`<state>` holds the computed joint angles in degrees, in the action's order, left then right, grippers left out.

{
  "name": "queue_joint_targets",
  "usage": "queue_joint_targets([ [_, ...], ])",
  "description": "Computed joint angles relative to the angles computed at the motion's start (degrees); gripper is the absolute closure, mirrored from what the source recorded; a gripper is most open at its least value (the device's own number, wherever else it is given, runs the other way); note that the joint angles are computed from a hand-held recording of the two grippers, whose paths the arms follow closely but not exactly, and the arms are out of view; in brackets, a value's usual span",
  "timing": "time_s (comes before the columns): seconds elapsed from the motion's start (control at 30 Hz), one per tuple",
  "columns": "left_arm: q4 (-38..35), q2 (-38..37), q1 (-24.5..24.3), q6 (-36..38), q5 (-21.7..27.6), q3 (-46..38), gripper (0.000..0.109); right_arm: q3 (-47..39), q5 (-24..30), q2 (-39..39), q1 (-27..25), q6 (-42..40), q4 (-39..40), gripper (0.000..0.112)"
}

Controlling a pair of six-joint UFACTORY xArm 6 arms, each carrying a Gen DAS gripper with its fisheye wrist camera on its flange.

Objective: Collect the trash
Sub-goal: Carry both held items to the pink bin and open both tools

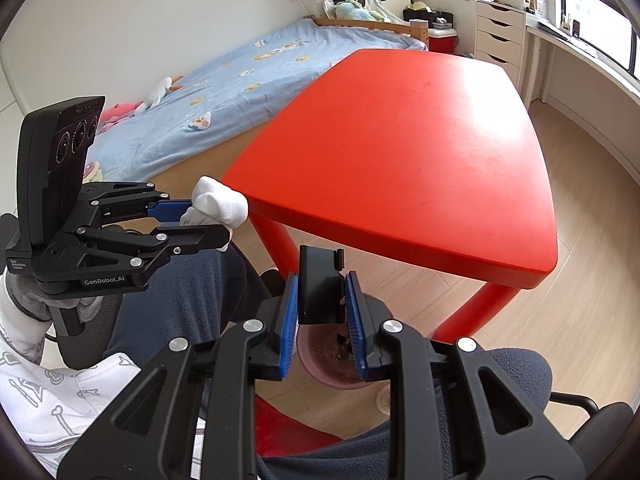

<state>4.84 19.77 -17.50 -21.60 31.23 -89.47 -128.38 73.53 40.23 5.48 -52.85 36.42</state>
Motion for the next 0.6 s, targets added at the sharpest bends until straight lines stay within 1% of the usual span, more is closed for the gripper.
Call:
queue_joint_targets([
  [0.2,-1.46,-0.37,-0.19,1.13,-0.28,0.54,0.077,-0.13,0.34,0.35,-0.16,0.14,0.04,0.089],
  [0.4,-3.03,0.17,-0.18,2.60,0.12,-0.07,0.076,-2.75,1.75,1.98,-0.40,0.59,0.20,0.089],
  [0.5,-3.62,0.07,-0.11,3.06,-0.04,0.07,0.074,-3.43,2.23,2.40,-0.58,0.86,0.53,0.088],
  [0.53,-3.73,0.02,-0.06,3.17,-0.03,0.12,0.071,-4.21,2.66,2.88,-0.61,1.09,0.49,0.080],
  [0.57,-3.53,0.11,0.02,3.07,0.15,-0.02,0.067,-3.68,2.14,2.60,-0.53,1.01,0.27,0.058],
  [0.6,-2.64,0.05,0.07,2.20,-0.09,0.14,0.052,-2.72,1.11,2.13,-0.48,0.77,0.18,0.048],
])
